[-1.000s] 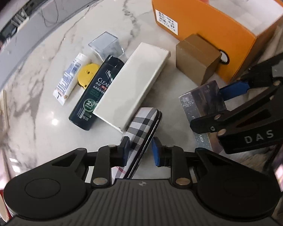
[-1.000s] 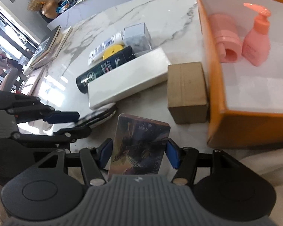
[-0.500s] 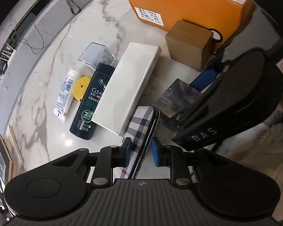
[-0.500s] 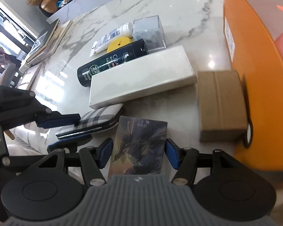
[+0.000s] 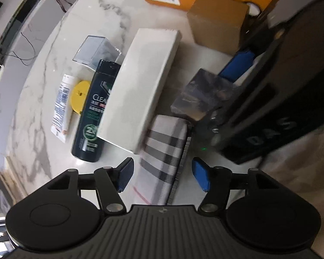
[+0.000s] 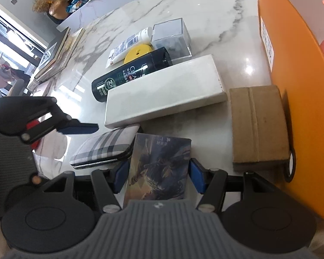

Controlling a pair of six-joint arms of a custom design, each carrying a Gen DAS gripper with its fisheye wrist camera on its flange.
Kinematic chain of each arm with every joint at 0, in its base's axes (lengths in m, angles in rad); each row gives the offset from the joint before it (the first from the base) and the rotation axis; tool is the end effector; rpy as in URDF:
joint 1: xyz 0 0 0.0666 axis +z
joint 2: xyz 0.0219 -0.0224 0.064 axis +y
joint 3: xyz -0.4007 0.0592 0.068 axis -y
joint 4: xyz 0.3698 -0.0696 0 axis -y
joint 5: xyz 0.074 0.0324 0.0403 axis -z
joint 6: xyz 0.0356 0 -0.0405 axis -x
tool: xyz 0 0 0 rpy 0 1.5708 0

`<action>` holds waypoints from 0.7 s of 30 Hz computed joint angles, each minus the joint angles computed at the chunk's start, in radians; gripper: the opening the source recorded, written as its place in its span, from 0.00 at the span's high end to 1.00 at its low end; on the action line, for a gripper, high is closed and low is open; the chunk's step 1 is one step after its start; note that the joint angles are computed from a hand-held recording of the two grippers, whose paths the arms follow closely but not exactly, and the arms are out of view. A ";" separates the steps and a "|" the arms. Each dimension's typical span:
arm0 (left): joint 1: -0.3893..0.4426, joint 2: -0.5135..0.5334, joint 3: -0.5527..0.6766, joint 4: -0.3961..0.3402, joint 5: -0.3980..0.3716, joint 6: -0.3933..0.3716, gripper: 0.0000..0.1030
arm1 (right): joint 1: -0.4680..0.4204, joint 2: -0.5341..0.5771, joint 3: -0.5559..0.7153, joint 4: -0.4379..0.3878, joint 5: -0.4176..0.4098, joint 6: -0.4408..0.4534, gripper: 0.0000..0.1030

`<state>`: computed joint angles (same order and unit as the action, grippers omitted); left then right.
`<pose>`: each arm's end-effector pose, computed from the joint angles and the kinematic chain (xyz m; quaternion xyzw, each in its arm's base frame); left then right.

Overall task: Organize rigid objects
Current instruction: 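Lift the plaid case with the left tool while the right tool lifts the card toward the box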

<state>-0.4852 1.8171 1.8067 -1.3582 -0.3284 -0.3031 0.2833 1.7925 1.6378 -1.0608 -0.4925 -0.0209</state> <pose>0.5154 -0.2592 0.3932 0.3617 0.9126 0.1529 0.1139 0.5506 0.1774 0.3507 -0.1676 0.9407 0.2631 0.1331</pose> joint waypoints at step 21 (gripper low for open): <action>0.013 -0.096 -0.033 0.077 0.109 0.311 0.79 | -0.036 -0.078 -0.050 0.040 -0.051 -0.004 0.43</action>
<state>-0.4718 1.7211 1.7735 -1.2807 -0.2193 0.0075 0.2476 1.7148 1.5882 -1.0204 -0.5438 -0.0254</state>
